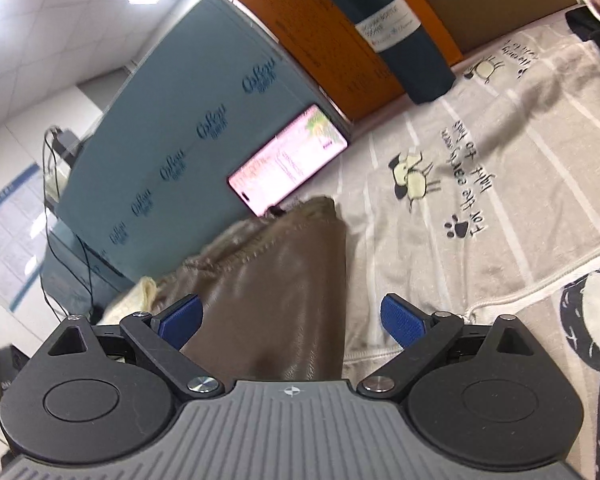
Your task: Fold clothes
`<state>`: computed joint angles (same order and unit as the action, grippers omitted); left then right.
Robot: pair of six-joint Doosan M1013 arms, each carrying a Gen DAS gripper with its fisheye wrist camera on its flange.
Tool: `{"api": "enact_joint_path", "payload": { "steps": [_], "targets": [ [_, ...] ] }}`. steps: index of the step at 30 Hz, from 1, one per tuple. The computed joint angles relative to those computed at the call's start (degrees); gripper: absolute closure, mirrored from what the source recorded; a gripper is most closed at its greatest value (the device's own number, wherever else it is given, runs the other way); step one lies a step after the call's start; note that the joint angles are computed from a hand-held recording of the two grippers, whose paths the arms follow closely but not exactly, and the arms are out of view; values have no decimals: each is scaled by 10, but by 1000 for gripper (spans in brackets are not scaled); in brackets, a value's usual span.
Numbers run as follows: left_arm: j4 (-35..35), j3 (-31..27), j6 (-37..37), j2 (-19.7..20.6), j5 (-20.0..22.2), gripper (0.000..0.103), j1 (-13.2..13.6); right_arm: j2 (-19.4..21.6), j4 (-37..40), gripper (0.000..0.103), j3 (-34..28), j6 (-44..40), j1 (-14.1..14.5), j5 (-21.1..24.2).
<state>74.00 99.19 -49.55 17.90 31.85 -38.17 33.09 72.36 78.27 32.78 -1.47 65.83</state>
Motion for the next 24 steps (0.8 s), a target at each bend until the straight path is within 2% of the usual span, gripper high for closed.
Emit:
{"api": "enact_joint_path", "payload": {
  "steps": [1,4,9,12,14,16,17,18,19,20,21,22,24],
  "targets": [
    [3,-1,1,1,-1,8,-1,0,-2,4,0,-4,1,-1],
    [84,13,-84,0,-41,7,4,3,-7,2,-5,-10,4,6],
    [139,12,-119,6,-60,4,5,10,-55,0,-31,-38,19,28],
    [254,21,-222,7,-78,4,6,23,-58,0,-49,-24,22,71],
    [295,21,-254,11,-69,4,1,28,-56,1,-56,-19,22,92],
    [263,9,-198,19,-53,5,-6,29,-49,8,-54,-14,19,95],
    [223,0,-138,24,-42,5,-11,28,-44,16,-52,-11,18,94],
    [181,-11,-73,28,-28,8,-16,27,-41,24,-49,-8,16,91],
    [145,-21,-20,33,-9,17,-22,24,-40,29,-43,-9,16,81],
    [118,-28,22,36,8,24,-26,20,-39,40,-37,-12,16,67],
    [95,-35,59,40,25,42,-29,17,-39,51,-31,-15,16,54],
    [89,-37,73,41,32,59,-30,14,-37,54,-26,-19,16,40],
    [88,-37,83,41,37,65,-30,12,-31,65,-20,-27,16,26]
  ]
}}
